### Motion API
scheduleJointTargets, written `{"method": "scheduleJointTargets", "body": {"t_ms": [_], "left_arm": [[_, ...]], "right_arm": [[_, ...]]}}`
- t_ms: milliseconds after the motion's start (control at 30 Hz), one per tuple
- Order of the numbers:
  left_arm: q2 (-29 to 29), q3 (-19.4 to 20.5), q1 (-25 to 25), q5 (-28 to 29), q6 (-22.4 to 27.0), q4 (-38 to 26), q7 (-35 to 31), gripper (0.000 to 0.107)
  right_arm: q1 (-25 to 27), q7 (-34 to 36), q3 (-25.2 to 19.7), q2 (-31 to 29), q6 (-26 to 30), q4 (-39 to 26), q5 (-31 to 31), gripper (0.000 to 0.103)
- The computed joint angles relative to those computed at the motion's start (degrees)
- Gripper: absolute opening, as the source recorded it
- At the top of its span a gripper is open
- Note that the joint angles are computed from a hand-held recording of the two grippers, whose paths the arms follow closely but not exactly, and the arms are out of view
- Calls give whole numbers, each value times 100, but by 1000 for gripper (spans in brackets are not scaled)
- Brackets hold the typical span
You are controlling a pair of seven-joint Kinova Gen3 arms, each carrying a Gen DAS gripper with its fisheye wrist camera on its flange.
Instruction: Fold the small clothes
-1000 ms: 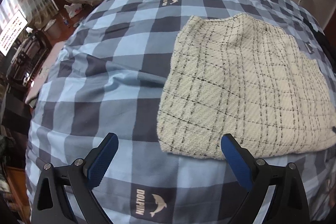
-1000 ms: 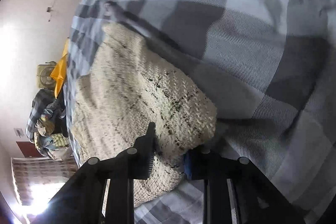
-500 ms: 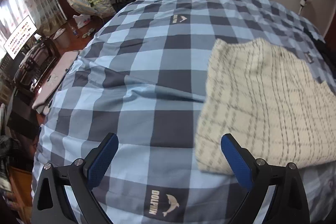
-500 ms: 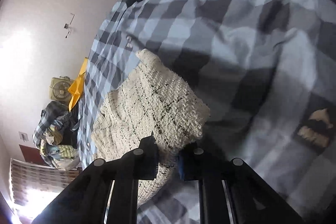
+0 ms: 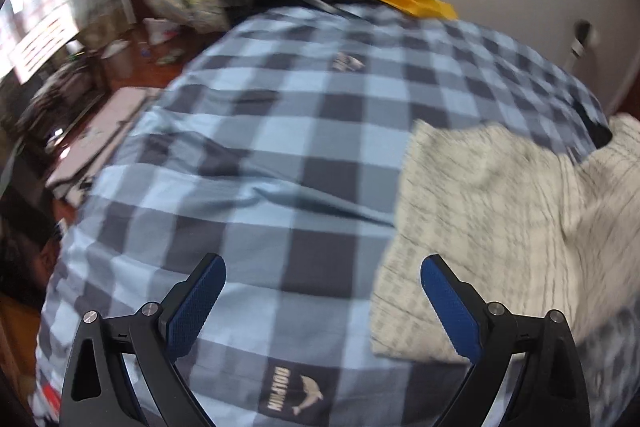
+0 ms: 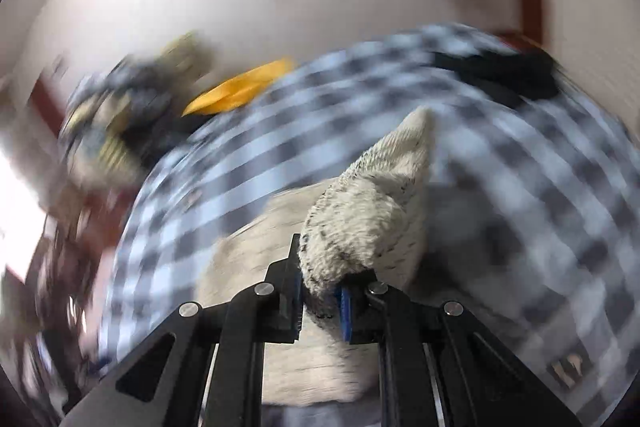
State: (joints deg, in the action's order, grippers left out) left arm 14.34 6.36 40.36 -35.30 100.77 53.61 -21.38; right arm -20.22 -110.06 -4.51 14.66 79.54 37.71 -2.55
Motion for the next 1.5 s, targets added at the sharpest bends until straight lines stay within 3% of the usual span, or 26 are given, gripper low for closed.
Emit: {"method": "scheduleJointTargets", "body": {"t_ms": [167,233,367,433,500,533,567,633,667,767,933,967,1000,1067,1133,1200,1267,1400,1500], "left_arm": [[-291,-18,-5,-248,-83,367,598,99],[-393,26,-99,-244,-143,545,854,99],[-527,147,-431,122,-393,797,1035,99],[-554,125,-465,246,-527,854,1041,99],[-519,-276,-110,314,-632,828,988,99],[-441,-413,12,376,-600,731,867,99],[-331,-444,43,442,-535,595,661,99],[-65,-188,-68,460,-406,323,195,99],[85,77,-173,393,-366,200,-38,99],[214,414,-410,597,-797,184,-737,99],[223,-25,-642,1720,-1911,597,-1558,98],[250,44,-837,1953,-1999,679,-1707,93],[243,215,-1103,2186,-2111,801,-1800,74],[156,625,-1634,2652,-2549,1197,-1809,46],[16,829,-1990,3035,-2828,1438,-1959,40],[-27,775,-1921,3085,-2852,1394,-2156,24],[-4,535,-1572,2922,-2652,1188,-2186,19],[210,-50,-678,2086,-1728,568,-1828,19],[485,-422,-75,1458,-1029,-23,-1868,23]], "right_arm": [[-1302,459,-163,577,323,-266,115,10],[-1475,740,-289,960,567,-286,-183,11],[-855,432,-1194,1819,1324,-375,-1112,25],[-324,327,-1652,1843,1244,-42,-1575,25],[206,595,-1975,1516,949,416,-2006,27],[429,828,-2030,1353,838,622,-2239,37],[693,1033,-2107,1200,808,723,-2472,55],[1197,1477,-2021,776,595,1147,-2915,77],[1360,1632,-1823,520,463,1377,-3032,82],[1379,1813,-1084,-8,205,1831,-2848,83],[1179,1150,-570,-319,-448,2723,-1787,83],[1048,994,-430,-288,-463,2791,-1693,83],[1022,863,-325,-202,-384,2793,-1692,82],[1250,597,-433,58,-129,2602,-1968,83],[1506,489,-719,162,-214,2557,-2086,83],[1375,388,-646,110,-398,2575,-1832,82],[1265,252,-587,78,-474,2606,-1739,82],[1545,238,-638,77,-546,2765,-2271,82],[1754,284,-658,1,-500,2859,-2264,83]]}}
